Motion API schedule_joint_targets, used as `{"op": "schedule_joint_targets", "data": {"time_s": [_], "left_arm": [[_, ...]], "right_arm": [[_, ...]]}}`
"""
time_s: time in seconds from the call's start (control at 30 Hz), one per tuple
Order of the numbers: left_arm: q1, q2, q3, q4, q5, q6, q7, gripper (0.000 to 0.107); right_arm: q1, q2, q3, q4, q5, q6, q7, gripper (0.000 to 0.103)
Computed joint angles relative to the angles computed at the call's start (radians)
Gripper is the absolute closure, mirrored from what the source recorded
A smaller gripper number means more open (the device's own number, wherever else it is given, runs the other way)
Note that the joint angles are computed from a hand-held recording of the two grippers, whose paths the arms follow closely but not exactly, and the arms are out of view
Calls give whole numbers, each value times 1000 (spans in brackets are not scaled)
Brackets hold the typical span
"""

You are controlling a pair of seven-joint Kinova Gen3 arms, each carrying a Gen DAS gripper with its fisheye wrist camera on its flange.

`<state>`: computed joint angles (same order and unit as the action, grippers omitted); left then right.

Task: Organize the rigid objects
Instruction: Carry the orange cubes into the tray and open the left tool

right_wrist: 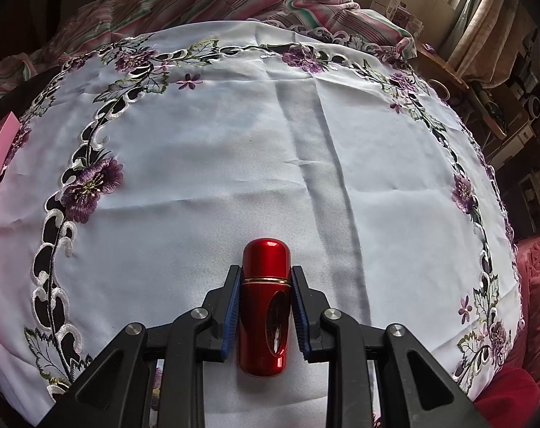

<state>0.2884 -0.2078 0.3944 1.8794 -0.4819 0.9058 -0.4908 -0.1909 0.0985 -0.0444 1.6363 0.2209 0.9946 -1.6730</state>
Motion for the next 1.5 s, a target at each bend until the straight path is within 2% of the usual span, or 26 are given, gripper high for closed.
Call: {"op": "schedule_joint_targets", "data": {"time_s": [0.37,0.6,0.87,1.27,1.4,1.5], "left_arm": [[-40,-45,4,43,7,17,12,81],[-62,-50,-39,60,67,3,-35,81],[-82,-44,-50,82,98,-16,-55,81],[-87,7,-117,100,158,-59,-128,82],[-91,-1,-120,118,150,-76,-130,81],[-94,-20,-147,138,190,-106,-163,81]], "right_arm": [[-7,-4,-3,7,21,-4,-8,77],[-17,-6,-7,11,41,-3,-18,77],[-18,-7,-7,9,42,0,-17,77],[-16,-7,-7,6,36,3,-12,77],[-13,-5,-5,3,29,5,-7,77],[-13,-5,-5,3,28,6,-7,77]]}}
